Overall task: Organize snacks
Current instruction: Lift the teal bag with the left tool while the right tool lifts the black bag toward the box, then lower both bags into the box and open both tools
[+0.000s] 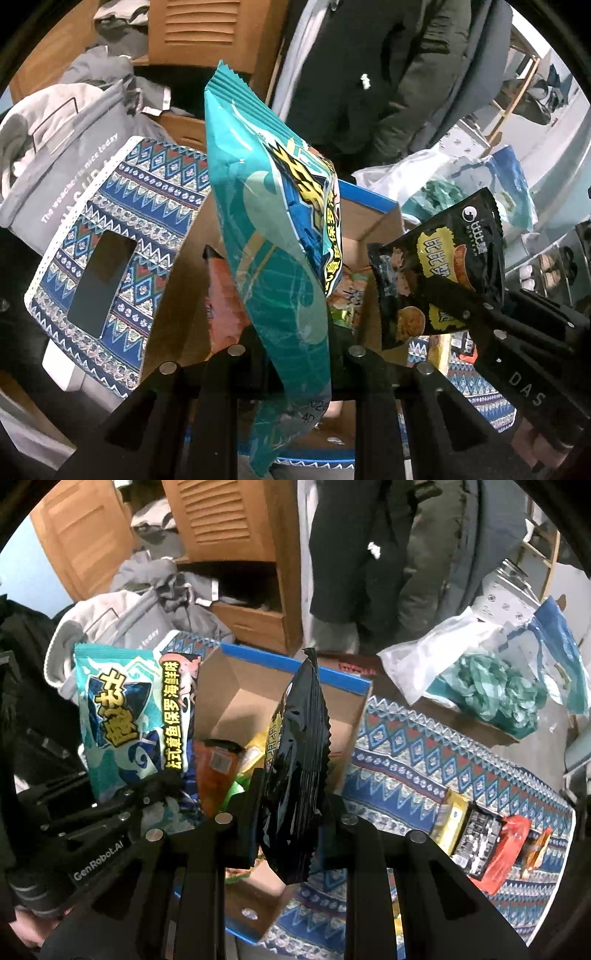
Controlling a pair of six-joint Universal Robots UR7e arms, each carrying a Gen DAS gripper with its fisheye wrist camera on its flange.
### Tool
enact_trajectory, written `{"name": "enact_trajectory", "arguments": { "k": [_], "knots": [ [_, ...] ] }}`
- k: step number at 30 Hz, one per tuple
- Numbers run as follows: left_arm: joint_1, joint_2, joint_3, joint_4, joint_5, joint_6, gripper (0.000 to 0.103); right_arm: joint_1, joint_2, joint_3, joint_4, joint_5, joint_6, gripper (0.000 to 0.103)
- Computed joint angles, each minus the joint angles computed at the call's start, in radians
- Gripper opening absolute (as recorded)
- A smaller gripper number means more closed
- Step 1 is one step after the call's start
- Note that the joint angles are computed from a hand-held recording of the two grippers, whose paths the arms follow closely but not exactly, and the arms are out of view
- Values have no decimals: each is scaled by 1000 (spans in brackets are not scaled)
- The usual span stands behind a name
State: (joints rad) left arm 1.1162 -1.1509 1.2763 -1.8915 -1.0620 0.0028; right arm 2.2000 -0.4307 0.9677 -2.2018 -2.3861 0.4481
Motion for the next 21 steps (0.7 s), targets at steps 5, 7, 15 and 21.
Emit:
{"name": "enact_trajectory", "arguments": {
  "k": [5, 7, 15, 21],
  "knots": [
    [11, 9, -13, 28, 14, -17, 27, -6, 38, -61, 47, 5, 1, 22],
    [16, 9, -17, 32, 7, -29, 36, -7, 39, -63, 47, 7, 3, 28],
    [11, -1, -12, 4, 22, -43, 60, -6, 24, -35, -5, 6, 0, 62],
    [-2, -14, 4, -10, 28, -26, 66, -3, 5, -11, -21, 2, 9, 63]
  ]
}}
